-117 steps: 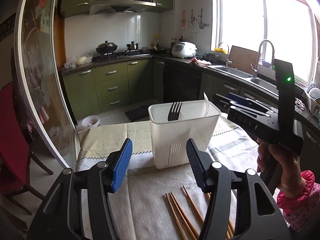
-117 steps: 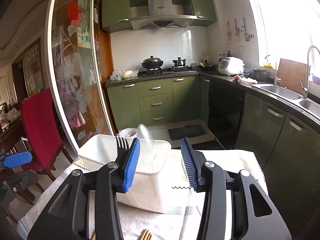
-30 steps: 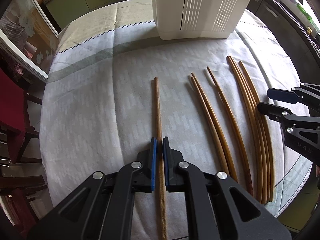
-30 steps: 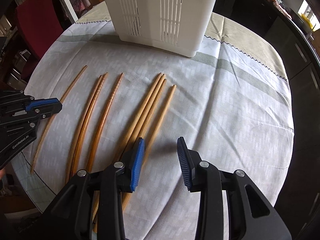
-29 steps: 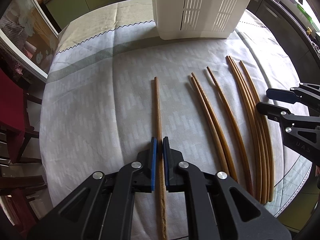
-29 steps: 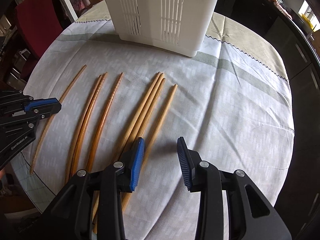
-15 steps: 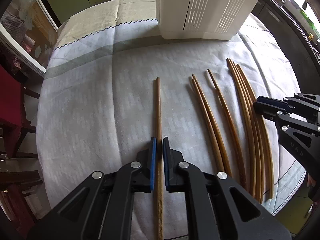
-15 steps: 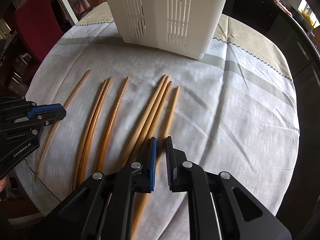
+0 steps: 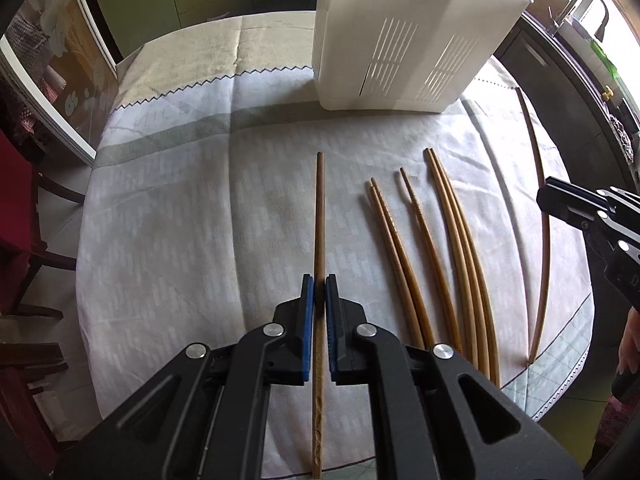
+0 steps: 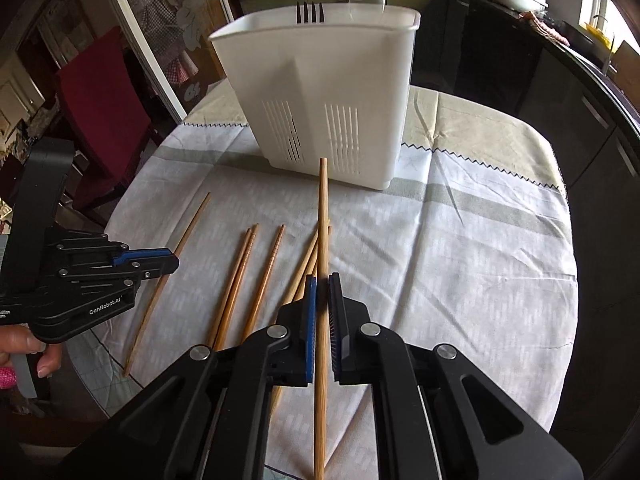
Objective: Organize utensils
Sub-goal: 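Carry the chopstick into the basket with the left gripper while the right does the same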
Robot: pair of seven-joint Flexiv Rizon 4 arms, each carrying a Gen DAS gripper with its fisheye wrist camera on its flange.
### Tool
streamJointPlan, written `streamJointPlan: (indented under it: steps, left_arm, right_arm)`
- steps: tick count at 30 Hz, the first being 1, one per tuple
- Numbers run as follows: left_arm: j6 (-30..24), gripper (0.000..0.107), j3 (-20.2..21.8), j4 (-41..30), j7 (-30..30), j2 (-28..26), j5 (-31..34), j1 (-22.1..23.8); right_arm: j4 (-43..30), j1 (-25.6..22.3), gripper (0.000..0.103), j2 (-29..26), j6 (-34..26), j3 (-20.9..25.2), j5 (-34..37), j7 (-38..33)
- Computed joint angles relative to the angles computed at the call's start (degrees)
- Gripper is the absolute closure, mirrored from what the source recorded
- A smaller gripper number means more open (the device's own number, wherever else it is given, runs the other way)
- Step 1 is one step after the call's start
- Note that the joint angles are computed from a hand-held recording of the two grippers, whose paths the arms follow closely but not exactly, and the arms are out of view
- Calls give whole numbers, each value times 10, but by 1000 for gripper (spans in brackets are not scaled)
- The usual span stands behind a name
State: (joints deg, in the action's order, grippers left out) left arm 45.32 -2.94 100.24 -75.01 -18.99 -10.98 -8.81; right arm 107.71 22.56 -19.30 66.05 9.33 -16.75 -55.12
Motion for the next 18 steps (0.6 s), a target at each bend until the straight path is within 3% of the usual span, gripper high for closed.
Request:
streamJointPlan:
  steps: [10, 18]
  left_arm:
    - [50, 101, -8, 49, 58, 75, -54, 5]
    - [66, 101, -9, 65, 73, 102, -67, -5]
  right_arm:
    - [79, -9, 96, 76, 75, -8, -36, 36]
    - [108, -19, 96, 106, 106, -4, -56, 54]
